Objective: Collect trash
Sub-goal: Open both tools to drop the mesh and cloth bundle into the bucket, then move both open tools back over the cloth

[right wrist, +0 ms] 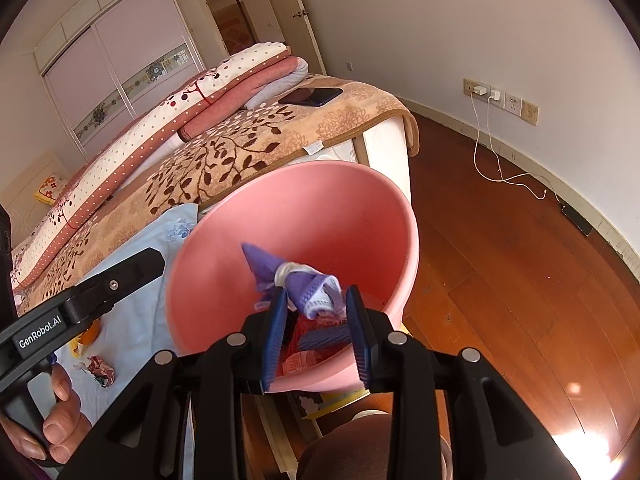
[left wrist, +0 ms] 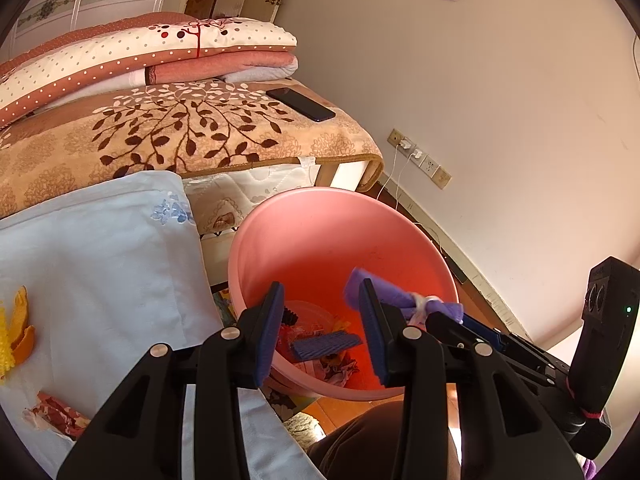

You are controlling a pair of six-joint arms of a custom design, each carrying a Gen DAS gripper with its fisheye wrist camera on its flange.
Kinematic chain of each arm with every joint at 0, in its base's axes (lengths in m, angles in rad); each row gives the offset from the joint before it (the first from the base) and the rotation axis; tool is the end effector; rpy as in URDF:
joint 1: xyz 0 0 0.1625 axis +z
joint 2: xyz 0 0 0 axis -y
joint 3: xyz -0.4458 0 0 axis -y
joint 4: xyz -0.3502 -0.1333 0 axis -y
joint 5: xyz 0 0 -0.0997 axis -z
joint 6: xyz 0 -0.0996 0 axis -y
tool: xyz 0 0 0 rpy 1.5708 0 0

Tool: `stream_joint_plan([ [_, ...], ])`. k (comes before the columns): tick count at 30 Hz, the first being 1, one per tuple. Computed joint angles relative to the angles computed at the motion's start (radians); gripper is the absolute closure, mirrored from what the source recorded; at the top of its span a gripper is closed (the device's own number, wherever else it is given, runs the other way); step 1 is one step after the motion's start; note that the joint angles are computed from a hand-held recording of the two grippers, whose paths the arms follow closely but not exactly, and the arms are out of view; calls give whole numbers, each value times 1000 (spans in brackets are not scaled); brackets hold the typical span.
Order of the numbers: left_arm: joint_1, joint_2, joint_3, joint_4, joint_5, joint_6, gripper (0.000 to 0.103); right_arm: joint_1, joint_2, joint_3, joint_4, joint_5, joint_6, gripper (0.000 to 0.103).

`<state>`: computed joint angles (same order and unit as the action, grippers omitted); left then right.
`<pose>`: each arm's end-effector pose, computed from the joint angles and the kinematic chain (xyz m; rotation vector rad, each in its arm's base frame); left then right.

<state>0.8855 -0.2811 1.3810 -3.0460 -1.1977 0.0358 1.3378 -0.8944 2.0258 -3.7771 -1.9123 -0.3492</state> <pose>-0.3205 -0.6601 -0.0757 0.9036 2.6842 -0.6798 -0.0316 -0.5660 0.2363 -0.1008 -2.2741 1.1807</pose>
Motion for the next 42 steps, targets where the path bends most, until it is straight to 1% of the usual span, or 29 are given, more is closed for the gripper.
stream_joint_plan([
  [1,0,-3,3,-3,0,1,64,4,3,0,-7,-5,-4,67],
  [4,0,-14,19,-15,0,0,64,15,9,0,-18,-19,-19,67],
  [8,2,-34,43,-36,10,0,64,25,8,14,-17,7,-38,67],
  [13,4,-66,89,-59,50,-5,64,46,19,27,-7,49,-80,67],
  [21,18,-151,223,-145,109,14,64,100,60,30,35,94,-154,67],
  [31,40,-258,401,-276,215,45,64,158,113,10,117,96,-194,67],
  [37,63,-313,485,-307,254,26,64,183,141,-3,156,87,-217,67],
  [42,82,-341,536,-325,281,-14,64,193,162,-16,183,89,-235,67],
])
